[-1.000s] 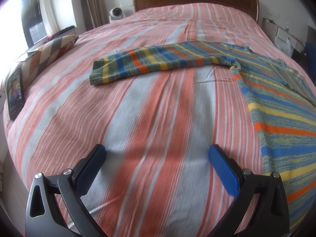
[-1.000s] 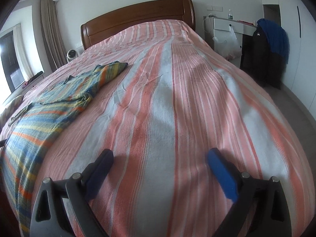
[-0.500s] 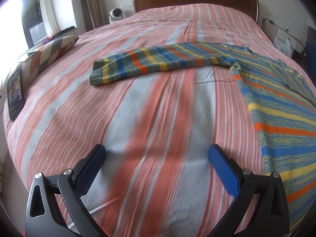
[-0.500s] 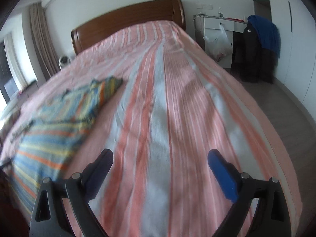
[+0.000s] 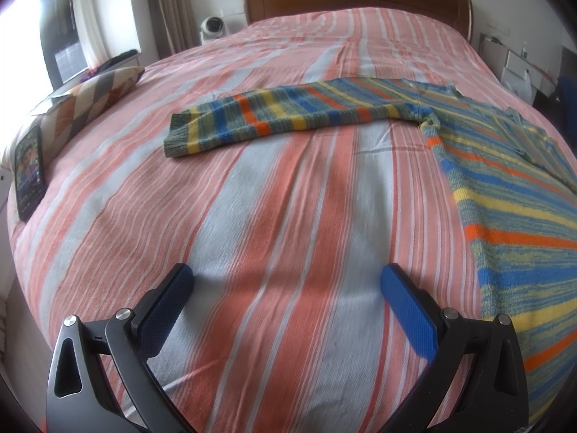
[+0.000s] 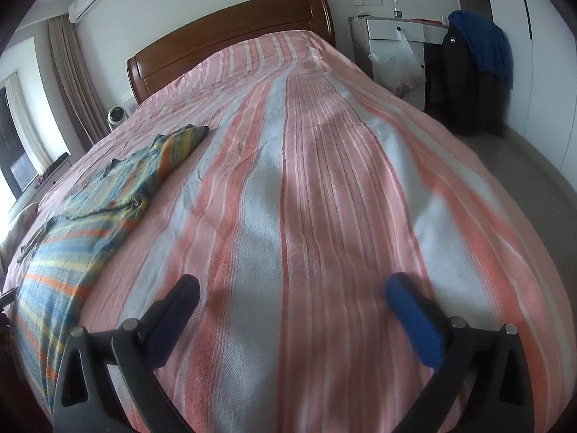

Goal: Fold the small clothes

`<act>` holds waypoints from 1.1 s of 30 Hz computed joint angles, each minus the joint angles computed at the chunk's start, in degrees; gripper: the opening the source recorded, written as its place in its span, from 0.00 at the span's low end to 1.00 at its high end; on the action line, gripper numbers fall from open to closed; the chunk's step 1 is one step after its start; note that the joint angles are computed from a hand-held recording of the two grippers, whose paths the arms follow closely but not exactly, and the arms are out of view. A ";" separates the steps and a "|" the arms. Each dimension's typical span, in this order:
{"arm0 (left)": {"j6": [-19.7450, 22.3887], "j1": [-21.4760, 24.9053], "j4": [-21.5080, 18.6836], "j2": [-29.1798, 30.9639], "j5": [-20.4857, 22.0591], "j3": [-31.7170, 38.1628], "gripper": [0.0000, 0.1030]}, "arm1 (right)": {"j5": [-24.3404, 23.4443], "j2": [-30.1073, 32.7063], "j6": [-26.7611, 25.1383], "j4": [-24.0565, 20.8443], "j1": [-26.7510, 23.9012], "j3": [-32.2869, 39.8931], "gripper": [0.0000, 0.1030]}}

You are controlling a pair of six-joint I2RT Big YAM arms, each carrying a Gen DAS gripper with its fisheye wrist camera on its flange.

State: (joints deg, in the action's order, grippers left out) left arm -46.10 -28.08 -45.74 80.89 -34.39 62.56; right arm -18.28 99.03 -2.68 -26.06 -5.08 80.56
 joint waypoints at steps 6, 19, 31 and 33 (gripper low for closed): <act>0.02 -0.01 0.05 0.03 -0.10 0.01 1.00 | -0.03 -0.42 0.18 1.31 -0.10 -0.98 1.00; 5.17 4.78 0.12 -5.25 10.51 3.56 0.99 | 0.83 -0.55 -0.27 1.21 0.06 -1.10 1.00; 13.64 27.57 -15.38 9.66 24.50 22.78 0.83 | 0.45 -0.68 -0.22 2.06 -0.15 -1.58 1.00; 14.01 28.33 -16.60 12.88 25.27 24.60 0.60 | 0.63 -0.67 -0.31 1.91 -0.12 -1.51 1.00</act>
State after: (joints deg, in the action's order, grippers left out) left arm -32.09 0.25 -62.34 93.76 -9.12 87.15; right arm -17.65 98.37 -3.00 -24.15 -5.20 79.06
